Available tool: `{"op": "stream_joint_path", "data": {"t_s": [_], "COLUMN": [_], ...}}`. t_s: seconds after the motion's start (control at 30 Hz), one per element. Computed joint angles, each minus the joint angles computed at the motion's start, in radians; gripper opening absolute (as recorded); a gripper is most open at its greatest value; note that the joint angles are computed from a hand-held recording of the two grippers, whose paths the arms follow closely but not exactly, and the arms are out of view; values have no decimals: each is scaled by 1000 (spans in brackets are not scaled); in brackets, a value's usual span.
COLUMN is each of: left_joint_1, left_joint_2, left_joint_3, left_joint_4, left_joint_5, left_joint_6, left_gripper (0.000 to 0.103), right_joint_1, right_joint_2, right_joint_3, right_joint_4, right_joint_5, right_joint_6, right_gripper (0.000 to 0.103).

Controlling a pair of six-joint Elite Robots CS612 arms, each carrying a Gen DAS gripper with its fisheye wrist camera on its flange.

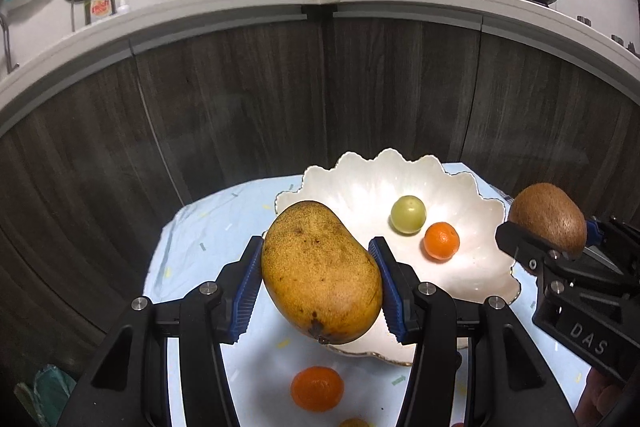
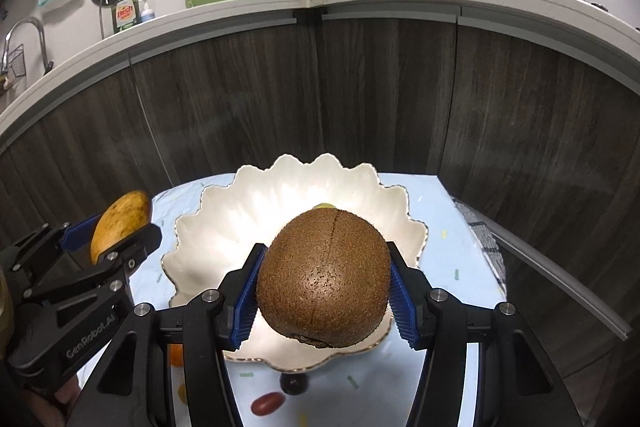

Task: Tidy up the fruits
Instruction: 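Carry the mango and kiwi with both tools over the white bowl, then open both tools to drop the mango and kiwi into the bowl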

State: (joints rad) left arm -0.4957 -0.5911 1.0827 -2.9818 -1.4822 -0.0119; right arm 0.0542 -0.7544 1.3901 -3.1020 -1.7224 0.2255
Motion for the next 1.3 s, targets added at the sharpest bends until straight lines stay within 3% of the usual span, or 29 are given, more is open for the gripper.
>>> {"op": "stream_joint_path", "data": {"t_s": [0.6, 1.0, 1.1, 1.13, 1.17, 1.2, 1.3], "left_joint_1": [20, 15, 15, 15, 15, 14, 14], "left_joint_2": [68, 75, 74, 75, 75, 73, 62], "left_joint_3": [-108, -119, -121, -124, -121, -115, -90], "left_joint_4": [152, 196, 220, 234, 226, 208, 140], "left_joint_5": [-117, -121, -117, -116, -108, -102, -89], "left_joint_6": [36, 63, 58, 49, 44, 41, 29], "left_gripper": [52, 53, 54, 56, 65, 78, 92], "right_joint_1": [-2, -13, -12, -10, -6, -5, -2], "right_joint_2": [35, 38, 39, 37, 36, 35, 31], "right_joint_3": [-53, -67, -69, -68, -67, -67, -62], "right_joint_4": [134, 213, 205, 193, 179, 170, 144], "right_joint_5": [28, 57, 45, 26, 1, -10, -34], "right_joint_6": [24, 55, 56, 50, 45, 43, 44], "right_gripper": [57, 57, 63, 72, 81, 84, 88]}}
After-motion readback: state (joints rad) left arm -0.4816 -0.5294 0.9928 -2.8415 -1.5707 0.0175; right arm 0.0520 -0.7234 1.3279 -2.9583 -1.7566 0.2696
